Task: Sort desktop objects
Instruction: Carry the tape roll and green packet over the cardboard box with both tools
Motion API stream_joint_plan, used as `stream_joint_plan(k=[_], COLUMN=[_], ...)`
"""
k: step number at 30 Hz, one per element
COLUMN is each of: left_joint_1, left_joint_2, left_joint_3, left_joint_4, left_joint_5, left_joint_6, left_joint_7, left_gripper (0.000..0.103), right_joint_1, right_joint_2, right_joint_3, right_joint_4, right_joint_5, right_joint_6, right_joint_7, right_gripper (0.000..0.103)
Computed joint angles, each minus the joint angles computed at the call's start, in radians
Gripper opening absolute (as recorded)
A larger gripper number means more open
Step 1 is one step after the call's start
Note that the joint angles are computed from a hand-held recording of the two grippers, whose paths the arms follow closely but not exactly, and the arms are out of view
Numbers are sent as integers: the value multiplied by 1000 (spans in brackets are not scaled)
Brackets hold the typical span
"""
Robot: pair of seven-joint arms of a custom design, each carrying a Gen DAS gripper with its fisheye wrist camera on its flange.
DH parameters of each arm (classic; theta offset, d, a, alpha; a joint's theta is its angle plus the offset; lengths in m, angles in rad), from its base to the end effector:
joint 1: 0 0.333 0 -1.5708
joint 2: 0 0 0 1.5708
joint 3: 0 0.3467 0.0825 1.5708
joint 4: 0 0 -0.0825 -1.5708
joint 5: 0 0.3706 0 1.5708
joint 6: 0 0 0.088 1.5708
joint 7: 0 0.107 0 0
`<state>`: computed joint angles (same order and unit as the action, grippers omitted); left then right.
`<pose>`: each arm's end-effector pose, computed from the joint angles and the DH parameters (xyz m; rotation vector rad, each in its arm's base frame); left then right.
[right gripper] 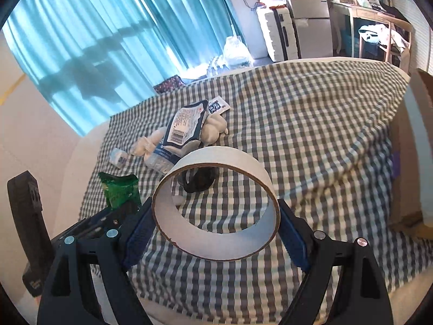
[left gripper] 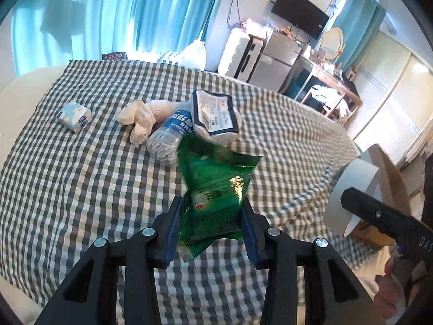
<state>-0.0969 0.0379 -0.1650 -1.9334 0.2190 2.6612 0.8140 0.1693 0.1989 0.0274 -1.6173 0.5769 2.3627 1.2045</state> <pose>0.5828 -0.1610 0.5810 -2.1811 1.5434 -0.8620 0.6465 0.1339 0.6029 -1.9080 1.4705 -0.0948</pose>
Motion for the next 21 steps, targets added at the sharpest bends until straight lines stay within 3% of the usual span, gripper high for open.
stream_joint_plan(k=[5,11,13,21], left_joint_1=[-11,-18,-21,-37], left_joint_2=[-53,-88,-96,-101], left_joint_3=[-1,4,4,-8], left_joint_4=[-38,-64,-67,-7], left_joint_5=[72,69,75,122], left_joint_6=[-11,-14,-13,-52], left_joint_7=[-73,-73,-73,-90], left_gripper=[38,37,31,31], right_joint_1=[-14,-30,-30,-37], right_joint_2=[-59,-97,-102,-137], right_joint_3=[-3,-13,-13,-20], right_joint_4=[-58,-78,-79,-81], right_joint_5=[45,87,90,106], right_joint_6=[11,-9,-8,-17], right_joint_7=[-36,-49,-52,-77], right_gripper=[84,84,84,84])
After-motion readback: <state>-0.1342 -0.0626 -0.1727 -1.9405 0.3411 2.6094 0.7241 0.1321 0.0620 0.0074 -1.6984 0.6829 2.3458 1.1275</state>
